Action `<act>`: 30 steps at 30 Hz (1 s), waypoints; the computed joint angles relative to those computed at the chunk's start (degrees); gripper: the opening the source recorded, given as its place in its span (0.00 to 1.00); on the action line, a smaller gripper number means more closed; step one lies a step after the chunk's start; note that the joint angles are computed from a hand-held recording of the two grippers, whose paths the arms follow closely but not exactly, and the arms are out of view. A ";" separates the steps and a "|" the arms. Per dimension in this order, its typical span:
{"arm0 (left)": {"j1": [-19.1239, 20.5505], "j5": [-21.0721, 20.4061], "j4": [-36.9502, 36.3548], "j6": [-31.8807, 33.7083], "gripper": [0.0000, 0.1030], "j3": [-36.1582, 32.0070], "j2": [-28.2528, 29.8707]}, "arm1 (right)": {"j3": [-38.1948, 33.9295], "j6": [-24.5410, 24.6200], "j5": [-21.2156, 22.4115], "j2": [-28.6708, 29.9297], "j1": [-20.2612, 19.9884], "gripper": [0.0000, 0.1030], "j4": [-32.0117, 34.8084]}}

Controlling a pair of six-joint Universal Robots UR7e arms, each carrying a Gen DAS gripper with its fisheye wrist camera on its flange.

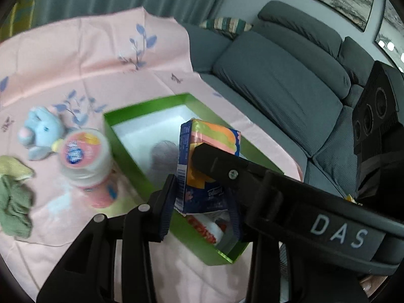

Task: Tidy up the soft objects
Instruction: 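Carry the tissue pack into the green box and open the right tool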

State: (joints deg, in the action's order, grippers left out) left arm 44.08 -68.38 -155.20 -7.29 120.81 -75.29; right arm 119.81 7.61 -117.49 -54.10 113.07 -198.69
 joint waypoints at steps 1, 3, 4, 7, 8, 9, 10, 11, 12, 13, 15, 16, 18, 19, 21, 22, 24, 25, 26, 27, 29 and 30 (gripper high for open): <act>0.27 -0.41 0.48 -0.19 0.34 -0.55 0.80 | 0.06 0.54 -0.04 -0.09 -0.50 0.50 0.27; 0.96 -1.45 1.53 -0.46 0.34 -1.94 2.49 | 0.06 1.93 0.03 -0.30 -1.81 0.50 0.72; 1.16 -1.83 1.93 -0.56 0.33 -2.72 3.40 | -0.06 2.65 -0.09 -0.25 -2.30 0.50 0.76; 1.67 -2.15 3.10 -1.08 0.33 -3.85 5.12 | -0.60 4.06 -0.98 0.02 -3.16 0.50 1.55; 1.80 -2.26 3.47 -1.17 0.33 -4.04 5.44 | -0.82 4.63 -1.16 0.12 -3.46 0.50 2.22; 2.03 -2.47 3.80 -1.27 0.32 -4.38 5.91 | -1.08 5.16 -1.42 0.21 -3.75 0.50 2.99; 2.24 -2.77 4.27 -1.33 0.32 -4.69 6.31 | -1.30 5.69 -1.82 0.32 -4.02 0.49 3.66; 2.35 -2.99 4.66 -1.34 0.32 -4.90 6.56 | -1.05 5.94 -1.90 0.09 -4.30 0.49 3.89; 2.39 -3.10 5.13 -1.34 0.32 -5.17 6.84 | -0.96 6.46 -1.98 0.01 -4.57 0.49 4.14; 2.36 -2.96 5.64 -1.24 0.32 -5.50 7.15 | -0.80 6.77 -1.93 -0.12 -4.81 0.49 4.17; 2.25 -2.26 6.32 -1.18 0.31 -6.07 7.73 | -0.91 7.45 -1.96 -0.16 -5.23 0.47 4.38; 2.27 -1.87 6.58 -1.25 0.31 -6.33 8.15 | -1.17 7.93 -2.50 -0.02 -5.31 0.46 4.80; 2.49 -1.59 6.85 -1.36 0.31 -6.60 8.87 | -1.76 8.76 -3.19 0.23 -5.54 0.44 6.10; 2.48 -1.40 6.49 -1.18 0.31 -6.46 9.05 | -2.10 9.06 -3.40 0.34 -5.71 0.44 6.89; 2.12 -0.58 5.73 -0.72 0.31 -6.18 9.30 | -2.28 9.52 -3.87 0.43 -5.90 0.43 7.72; 2.10 -0.51 5.78 -0.78 0.31 -6.25 9.44 | -2.25 9.73 -4.00 0.39 -5.91 0.43 7.81; 2.14 -0.40 5.95 -0.78 0.32 -6.56 9.85 | -2.42 10.21 -4.52 0.44 -5.87 0.43 8.05; 2.02 -0.03 5.62 -0.49 0.32 -6.44 9.93 | -2.57 10.39 -4.74 0.49 -5.90 0.43 8.28; 2.06 0.11 5.51 -0.35 0.32 -6.47 10.02 | -2.61 10.61 -4.78 0.50 -5.97 0.43 8.51; 2.08 0.21 5.38 -0.20 0.32 -6.51 10.12 | -2.68 10.75 -4.57 0.48 -6.08 0.43 8.68; 2.17 0.12 5.00 0.03 0.33 -6.48 10.19 | -2.56 10.82 -4.60 0.38 -6.10 0.42 8.67; 2.18 0.10 4.80 0.05 0.33 -6.39 10.16 | -2.72 10.70 -4.79 0.52 -6.12 0.41 8.62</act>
